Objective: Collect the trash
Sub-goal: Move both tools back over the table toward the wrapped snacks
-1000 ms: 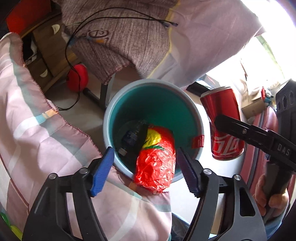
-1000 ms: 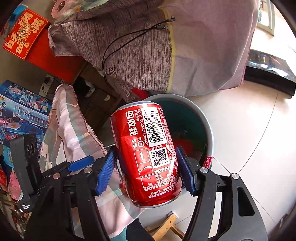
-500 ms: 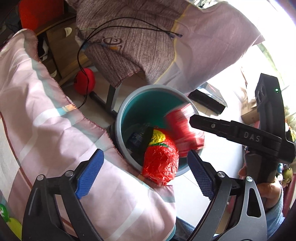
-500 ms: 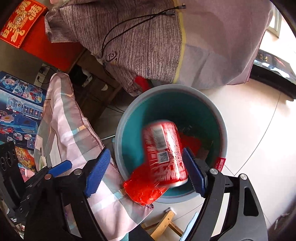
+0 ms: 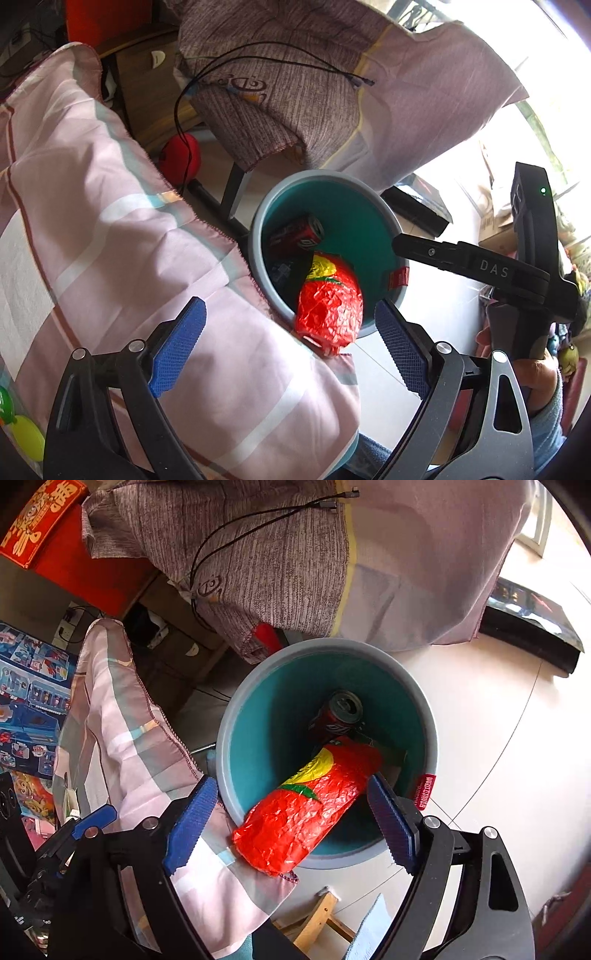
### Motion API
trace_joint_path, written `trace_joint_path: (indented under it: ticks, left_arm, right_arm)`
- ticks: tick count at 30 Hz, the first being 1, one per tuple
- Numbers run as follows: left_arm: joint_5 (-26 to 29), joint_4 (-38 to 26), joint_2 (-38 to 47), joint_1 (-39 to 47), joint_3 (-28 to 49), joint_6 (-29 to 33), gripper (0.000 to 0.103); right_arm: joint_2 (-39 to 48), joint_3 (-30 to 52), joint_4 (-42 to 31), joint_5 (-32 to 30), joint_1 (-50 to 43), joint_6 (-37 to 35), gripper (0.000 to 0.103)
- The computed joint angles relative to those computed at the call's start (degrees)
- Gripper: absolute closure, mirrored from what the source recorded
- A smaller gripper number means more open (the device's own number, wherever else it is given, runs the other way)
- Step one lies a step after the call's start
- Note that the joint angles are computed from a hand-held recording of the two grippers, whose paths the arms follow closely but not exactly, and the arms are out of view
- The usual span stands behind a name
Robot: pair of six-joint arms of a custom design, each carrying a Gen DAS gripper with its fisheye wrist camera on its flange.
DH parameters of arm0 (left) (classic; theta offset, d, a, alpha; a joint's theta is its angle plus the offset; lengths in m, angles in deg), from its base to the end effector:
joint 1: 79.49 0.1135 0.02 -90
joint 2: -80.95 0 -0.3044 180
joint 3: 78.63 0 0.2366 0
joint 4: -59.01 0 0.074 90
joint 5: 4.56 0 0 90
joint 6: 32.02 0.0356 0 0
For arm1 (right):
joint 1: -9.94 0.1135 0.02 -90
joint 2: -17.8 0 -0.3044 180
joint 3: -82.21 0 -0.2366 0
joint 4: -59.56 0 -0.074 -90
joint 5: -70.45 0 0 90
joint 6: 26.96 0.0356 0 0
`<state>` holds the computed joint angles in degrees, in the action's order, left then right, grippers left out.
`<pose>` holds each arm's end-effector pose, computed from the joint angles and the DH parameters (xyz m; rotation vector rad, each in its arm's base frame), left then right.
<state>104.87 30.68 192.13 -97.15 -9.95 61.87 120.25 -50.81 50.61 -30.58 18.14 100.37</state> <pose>0.3201 -0.1144 0.1359 0.6037 2.7386 -0.5332 0.2631 0.0448 0.1176 0.6361 2.6891 0.4886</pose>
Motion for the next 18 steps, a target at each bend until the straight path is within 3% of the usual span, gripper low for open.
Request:
trace_joint_path:
  ticks: [9, 18]
  left_arm:
    - [1.3, 0.6, -7.2, 7.5, -7.4, 4.2, 0.008]
    - [4.3, -2.4, -13.6, 25.5, -12.9, 13.9, 0.007]
  right_arm:
    - [-2.9, 2.8, -4.9, 3.7, 8.8, 4.3, 0.018]
    - [0.5, 12.1, -9.4, 7.4, 24.0, 9.5, 0.018]
